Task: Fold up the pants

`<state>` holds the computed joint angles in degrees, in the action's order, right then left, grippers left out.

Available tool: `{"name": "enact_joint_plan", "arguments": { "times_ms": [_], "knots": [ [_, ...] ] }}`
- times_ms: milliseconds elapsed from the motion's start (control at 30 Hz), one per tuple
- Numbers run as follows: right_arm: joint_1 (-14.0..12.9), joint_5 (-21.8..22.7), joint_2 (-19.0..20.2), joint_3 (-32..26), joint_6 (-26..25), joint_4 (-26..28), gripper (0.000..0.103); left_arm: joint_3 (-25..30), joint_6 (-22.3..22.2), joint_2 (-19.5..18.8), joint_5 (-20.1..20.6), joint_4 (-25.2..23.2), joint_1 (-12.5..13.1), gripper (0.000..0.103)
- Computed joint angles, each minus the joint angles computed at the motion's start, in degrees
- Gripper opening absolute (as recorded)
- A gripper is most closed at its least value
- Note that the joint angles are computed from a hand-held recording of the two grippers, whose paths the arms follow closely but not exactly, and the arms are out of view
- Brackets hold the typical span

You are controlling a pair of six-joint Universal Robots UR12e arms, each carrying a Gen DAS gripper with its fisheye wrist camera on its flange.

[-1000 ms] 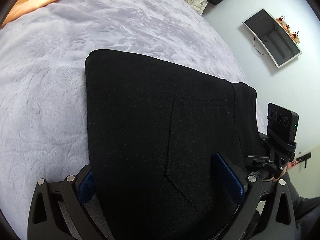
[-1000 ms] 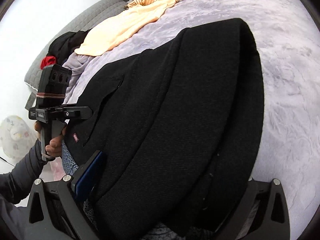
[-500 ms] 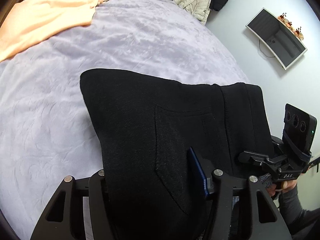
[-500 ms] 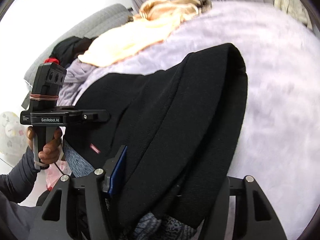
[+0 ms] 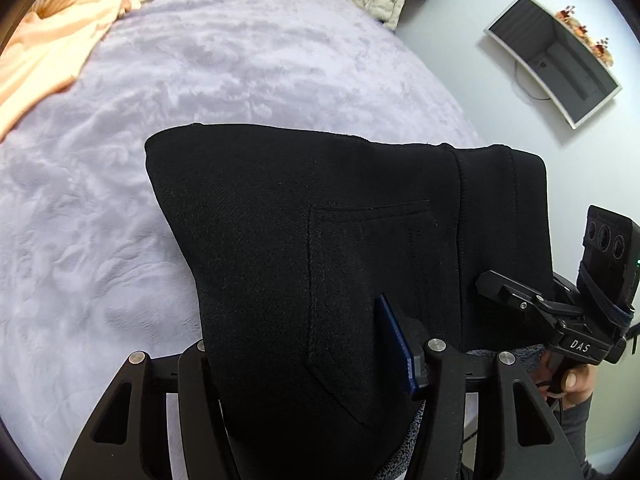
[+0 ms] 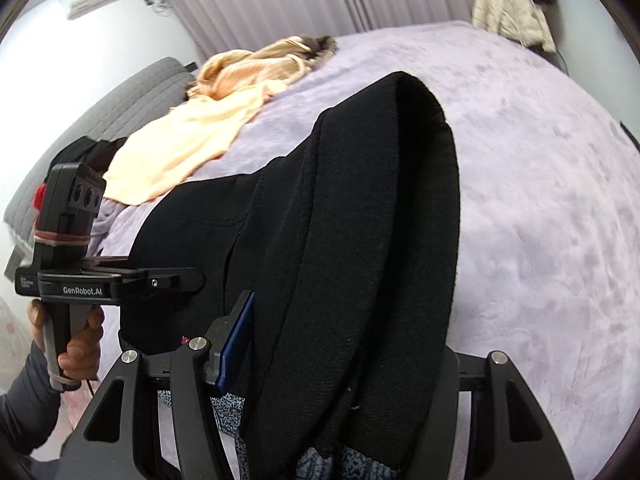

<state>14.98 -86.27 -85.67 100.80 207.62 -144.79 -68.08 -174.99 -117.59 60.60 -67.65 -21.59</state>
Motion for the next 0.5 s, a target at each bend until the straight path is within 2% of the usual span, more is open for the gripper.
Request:
{"name": "enact_joint_plan", "arguments": {
  "times_ms": [167, 267, 433, 500],
  "knots": [
    [-1.74, 1.80, 0.38, 1.53, 2.15, -0.82, 0.063, 1.67, -1.46, -1.70, 1.42, -0.28, -0.82, 0.061],
    [-2.19, 2.27, 0.66, 1.78, 2.74, -1.12, 0.066, 1.94, -1.42, -2.00, 3.76, 0.44, -1.69, 0.066],
    [-2.29, 2.30, 1.51, 1.18, 4.56, 0.03, 0.071, 1.59, -3.12, -1.92, 7.05, 2.10, -2.43, 0.082],
    [-2.39, 2.49, 1.05, 1.39, 5.91, 0.74, 0.078, 1.42, -3.99, -1.69, 7.75, 2.23, -2.36, 0.085]
  ]
}}
